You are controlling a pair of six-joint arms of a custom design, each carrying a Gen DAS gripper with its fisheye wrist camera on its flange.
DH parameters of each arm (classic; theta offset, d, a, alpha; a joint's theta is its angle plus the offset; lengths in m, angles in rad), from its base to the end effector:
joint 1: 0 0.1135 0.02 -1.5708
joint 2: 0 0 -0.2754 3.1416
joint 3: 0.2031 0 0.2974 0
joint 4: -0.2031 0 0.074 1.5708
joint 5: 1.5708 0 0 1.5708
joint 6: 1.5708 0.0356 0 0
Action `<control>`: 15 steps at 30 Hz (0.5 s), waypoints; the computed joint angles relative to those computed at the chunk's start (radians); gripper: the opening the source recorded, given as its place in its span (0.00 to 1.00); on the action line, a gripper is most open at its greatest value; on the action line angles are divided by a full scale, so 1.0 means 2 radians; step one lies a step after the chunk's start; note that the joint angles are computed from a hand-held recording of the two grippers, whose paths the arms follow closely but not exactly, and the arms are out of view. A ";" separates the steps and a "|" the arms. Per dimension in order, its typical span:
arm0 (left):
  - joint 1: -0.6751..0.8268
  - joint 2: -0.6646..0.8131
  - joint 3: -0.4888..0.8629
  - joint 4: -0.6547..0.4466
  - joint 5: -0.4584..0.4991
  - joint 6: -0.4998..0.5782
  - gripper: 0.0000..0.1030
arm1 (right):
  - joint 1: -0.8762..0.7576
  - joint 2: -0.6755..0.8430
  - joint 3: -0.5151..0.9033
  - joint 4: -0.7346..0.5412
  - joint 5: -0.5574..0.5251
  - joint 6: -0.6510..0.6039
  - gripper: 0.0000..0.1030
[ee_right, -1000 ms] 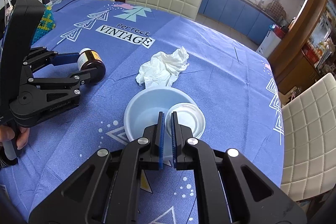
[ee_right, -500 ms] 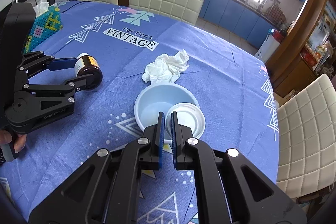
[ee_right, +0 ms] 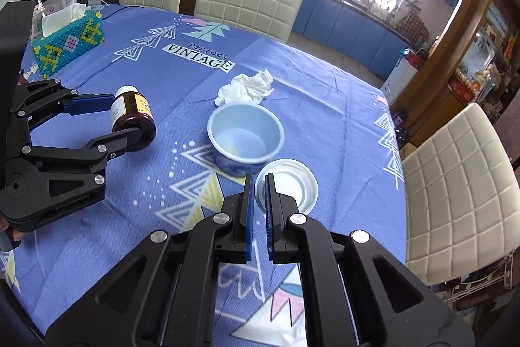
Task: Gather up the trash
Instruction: 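Lift the medicine bottle and white lid and carry both to the black bin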
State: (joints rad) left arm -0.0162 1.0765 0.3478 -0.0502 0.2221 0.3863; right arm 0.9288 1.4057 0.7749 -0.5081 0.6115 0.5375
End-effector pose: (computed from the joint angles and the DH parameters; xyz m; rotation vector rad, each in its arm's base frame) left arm 0.2238 -0.0115 0.1303 0.5708 2.2559 -0.0760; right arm 0.1891 0.2188 0.1681 -0.3054 2.4008 -0.2119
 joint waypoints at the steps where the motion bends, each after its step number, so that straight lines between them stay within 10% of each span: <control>1: -0.011 -0.019 -0.008 -0.008 -0.006 -0.001 0.46 | 0.006 -0.010 -0.008 -0.008 0.005 0.009 0.07; 15: -0.263 -0.175 -0.061 -0.093 -0.148 -0.084 0.46 | 0.085 -0.176 -0.115 -0.181 0.064 0.179 0.07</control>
State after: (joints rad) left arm -0.5429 0.7272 0.2260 -0.2366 -0.0741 0.2191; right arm 1.0981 1.0540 0.5458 -0.8694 0.7395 0.8955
